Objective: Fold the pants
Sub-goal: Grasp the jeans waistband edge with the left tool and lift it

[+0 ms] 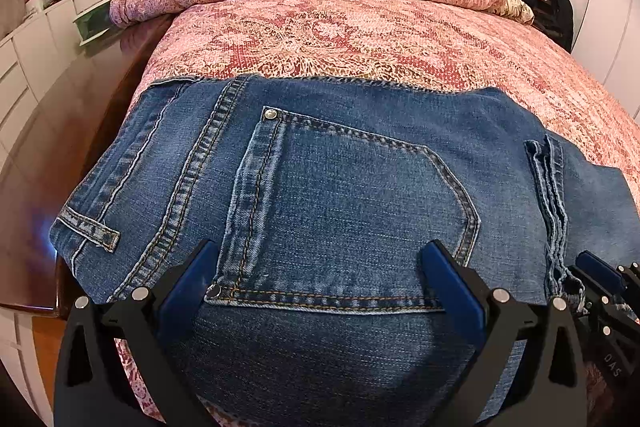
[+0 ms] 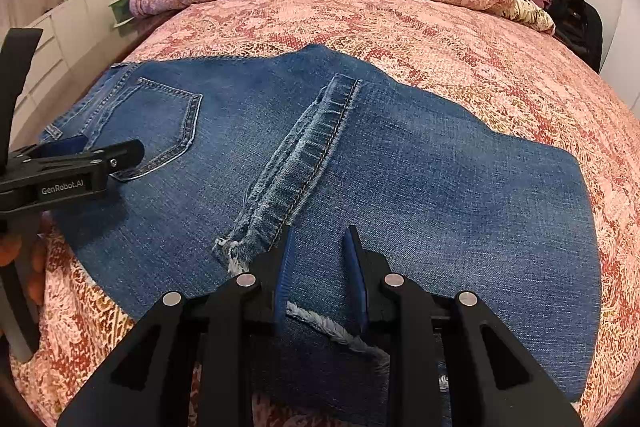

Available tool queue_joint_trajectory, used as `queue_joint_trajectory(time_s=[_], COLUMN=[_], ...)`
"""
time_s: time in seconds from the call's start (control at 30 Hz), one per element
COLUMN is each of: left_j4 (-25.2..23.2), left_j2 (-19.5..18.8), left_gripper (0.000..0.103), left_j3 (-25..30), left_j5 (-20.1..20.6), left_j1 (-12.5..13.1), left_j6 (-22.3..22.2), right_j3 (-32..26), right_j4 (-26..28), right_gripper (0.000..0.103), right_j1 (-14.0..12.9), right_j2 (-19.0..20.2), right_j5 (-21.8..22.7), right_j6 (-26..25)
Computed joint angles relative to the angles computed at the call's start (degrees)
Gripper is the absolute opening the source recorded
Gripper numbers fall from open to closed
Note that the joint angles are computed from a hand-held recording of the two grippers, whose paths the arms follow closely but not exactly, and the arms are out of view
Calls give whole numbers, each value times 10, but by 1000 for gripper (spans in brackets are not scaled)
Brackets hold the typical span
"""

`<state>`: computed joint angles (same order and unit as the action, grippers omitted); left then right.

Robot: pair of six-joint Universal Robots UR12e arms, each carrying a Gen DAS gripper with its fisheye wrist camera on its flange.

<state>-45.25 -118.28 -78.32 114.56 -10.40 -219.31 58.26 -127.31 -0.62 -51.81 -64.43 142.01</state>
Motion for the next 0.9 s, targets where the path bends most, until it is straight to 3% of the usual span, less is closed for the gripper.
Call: queue_joint_trajectory(time_s=[0.13, 0.27, 0.33, 0.43, 0.53, 0.63, 0.73, 0.83, 0.9], left_j4=[-29, 24, 80, 223, 290, 397, 452, 437, 462], left_j2=[8, 49, 80, 117, 122, 112, 99, 93, 87], left_gripper=[101, 101, 101, 101, 100, 100, 100, 100, 101], left_j3=[6, -45, -94, -179, -215, -241, -245, -237, -239], left_j5=[-15, -32, -58, -146, -197, -233, -237, -241, -223], left_j1=[2, 2, 9, 38, 56, 70, 76, 83, 82], left_j6=[-9, -63, -106, -219, -282, -356, -390, -429, -453], right_j3=[-1, -2, -3, -3, -4, -4, -4, -4, -4], right_j4=[3, 5, 7, 8, 9, 10, 8, 8, 8], right_gripper=[25, 25, 25, 25, 25, 25, 25, 25, 25], right_j1=[0, -1, -1, -1, -2, -2, -1, -1, -1], right_j2=[0, 0, 1, 1, 2, 2, 2, 2, 2], right_j5=[3, 6, 9, 10, 11, 11, 9, 9, 9], right_j6=[1, 3, 4, 5, 6, 6, 5, 5, 5])
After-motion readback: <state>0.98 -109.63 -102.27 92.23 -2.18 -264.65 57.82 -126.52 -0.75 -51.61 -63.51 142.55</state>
